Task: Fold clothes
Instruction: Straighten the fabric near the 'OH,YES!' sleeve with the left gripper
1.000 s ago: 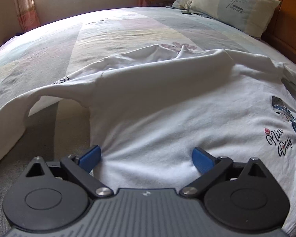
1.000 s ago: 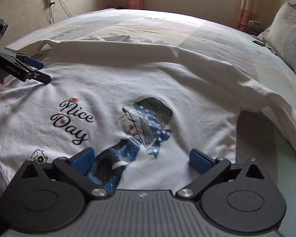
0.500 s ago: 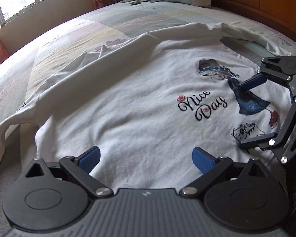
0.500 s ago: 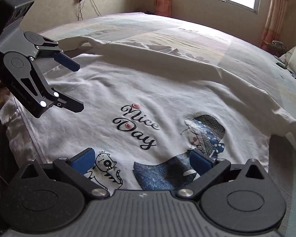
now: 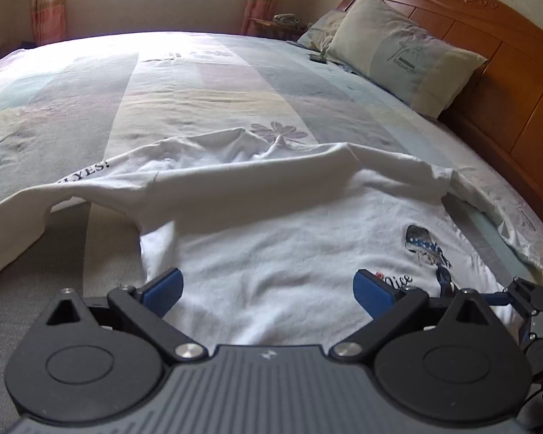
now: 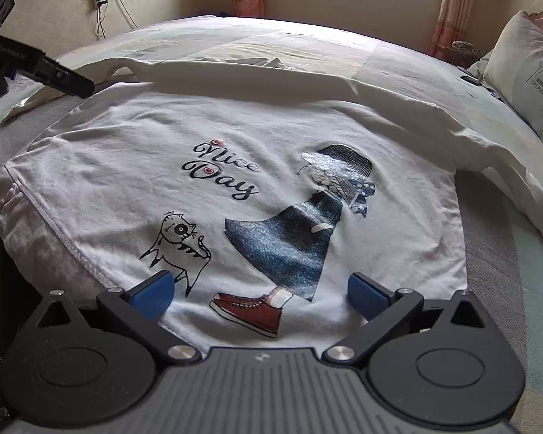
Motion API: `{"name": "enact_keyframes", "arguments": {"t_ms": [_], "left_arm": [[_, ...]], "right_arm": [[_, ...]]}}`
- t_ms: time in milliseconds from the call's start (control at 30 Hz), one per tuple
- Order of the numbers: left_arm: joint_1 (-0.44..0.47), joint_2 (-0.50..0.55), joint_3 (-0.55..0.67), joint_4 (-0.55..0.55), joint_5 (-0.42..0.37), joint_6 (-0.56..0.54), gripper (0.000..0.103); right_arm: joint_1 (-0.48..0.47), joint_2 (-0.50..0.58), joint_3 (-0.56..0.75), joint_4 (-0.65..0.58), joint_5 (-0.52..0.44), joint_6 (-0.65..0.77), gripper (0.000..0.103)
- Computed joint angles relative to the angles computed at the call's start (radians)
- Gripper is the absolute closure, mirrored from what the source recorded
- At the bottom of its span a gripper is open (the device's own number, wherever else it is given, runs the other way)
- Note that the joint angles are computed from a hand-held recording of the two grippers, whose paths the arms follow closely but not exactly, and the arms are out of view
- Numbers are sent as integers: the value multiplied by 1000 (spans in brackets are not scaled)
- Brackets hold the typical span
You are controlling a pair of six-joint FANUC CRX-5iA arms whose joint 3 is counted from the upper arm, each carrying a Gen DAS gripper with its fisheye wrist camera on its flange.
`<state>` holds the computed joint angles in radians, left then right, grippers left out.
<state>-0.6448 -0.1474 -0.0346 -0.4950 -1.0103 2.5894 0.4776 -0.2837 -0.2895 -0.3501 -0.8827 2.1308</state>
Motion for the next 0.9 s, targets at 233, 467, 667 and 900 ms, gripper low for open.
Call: {"name": "enact_keyframes", "arguments": {"t_ms": [233, 467, 667, 900], "left_arm": [[295, 11, -152, 331, 255, -227, 3], [374, 34, -144, 295, 220, -275, 4], [290, 42, -63, 259, 75, -321, 4], [159, -16, -131, 296, 147, -333, 3]], "right_arm": [[6, -3, -3, 17, -3, -23, 0], [-11, 24, 26, -6, -27, 4, 0], [3, 32, 24, 14, -7, -25, 0], [18, 25, 10, 33, 19, -56, 0]]}}
